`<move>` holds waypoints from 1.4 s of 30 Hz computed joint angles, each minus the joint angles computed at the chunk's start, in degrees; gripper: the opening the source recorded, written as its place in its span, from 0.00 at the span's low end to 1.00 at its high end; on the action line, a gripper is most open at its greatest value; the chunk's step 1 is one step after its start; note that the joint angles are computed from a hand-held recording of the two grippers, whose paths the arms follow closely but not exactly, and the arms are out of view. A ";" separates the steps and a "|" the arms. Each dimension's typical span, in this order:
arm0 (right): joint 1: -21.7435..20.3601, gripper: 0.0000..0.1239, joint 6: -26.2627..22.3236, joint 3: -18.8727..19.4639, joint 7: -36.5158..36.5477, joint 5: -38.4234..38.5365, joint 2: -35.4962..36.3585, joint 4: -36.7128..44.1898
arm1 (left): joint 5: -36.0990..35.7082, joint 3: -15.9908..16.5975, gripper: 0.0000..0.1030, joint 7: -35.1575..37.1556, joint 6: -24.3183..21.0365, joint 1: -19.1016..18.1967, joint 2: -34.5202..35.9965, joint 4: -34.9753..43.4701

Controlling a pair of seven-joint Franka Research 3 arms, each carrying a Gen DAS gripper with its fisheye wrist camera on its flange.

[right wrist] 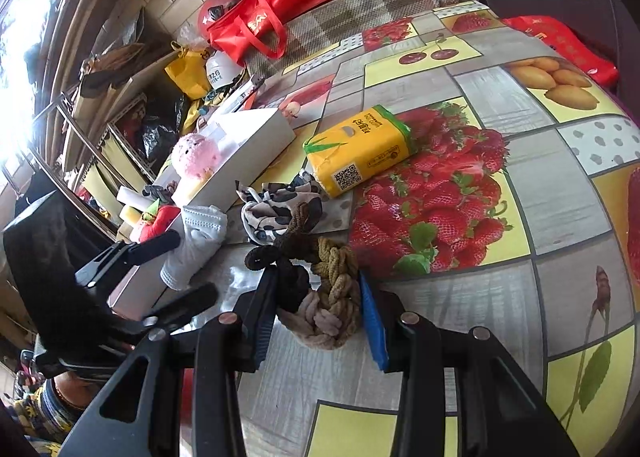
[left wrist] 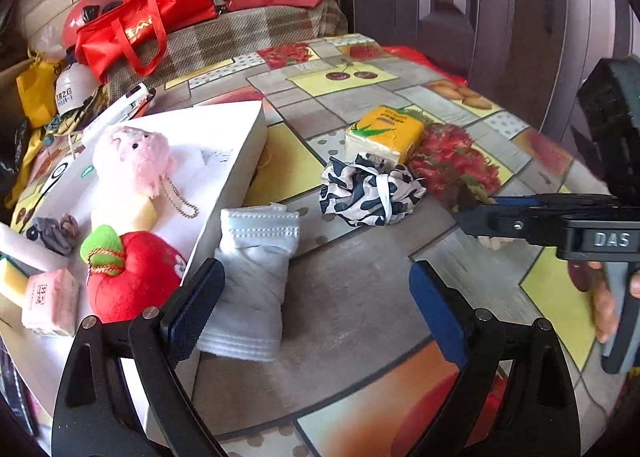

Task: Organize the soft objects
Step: 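Grasp the beige knotted rope with the right gripper while the left grasps the white sock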

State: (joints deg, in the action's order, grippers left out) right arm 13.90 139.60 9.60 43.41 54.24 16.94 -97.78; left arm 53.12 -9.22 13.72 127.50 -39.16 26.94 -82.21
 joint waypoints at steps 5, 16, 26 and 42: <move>-0.14 0.33 -0.39 0.09 -0.23 0.49 0.00 0.06 | -3.04 -0.17 0.93 4.51 -3.67 -0.41 3.59 5.29; -0.67 0.33 -1.33 0.12 -1.13 2.25 0.30 0.49 | 3.04 2.91 0.93 -2.20 16.59 -2.64 -3.97 -6.36; -1.03 0.33 -2.04 0.18 -1.60 3.33 0.62 0.82 | -3.16 -1.10 0.93 9.22 4.57 2.86 0.67 3.80; -1.63 0.33 -3.33 0.08 -2.53 5.77 0.44 0.59 | -26.48 -4.81 0.95 26.04 6.90 5.29 5.11 6.40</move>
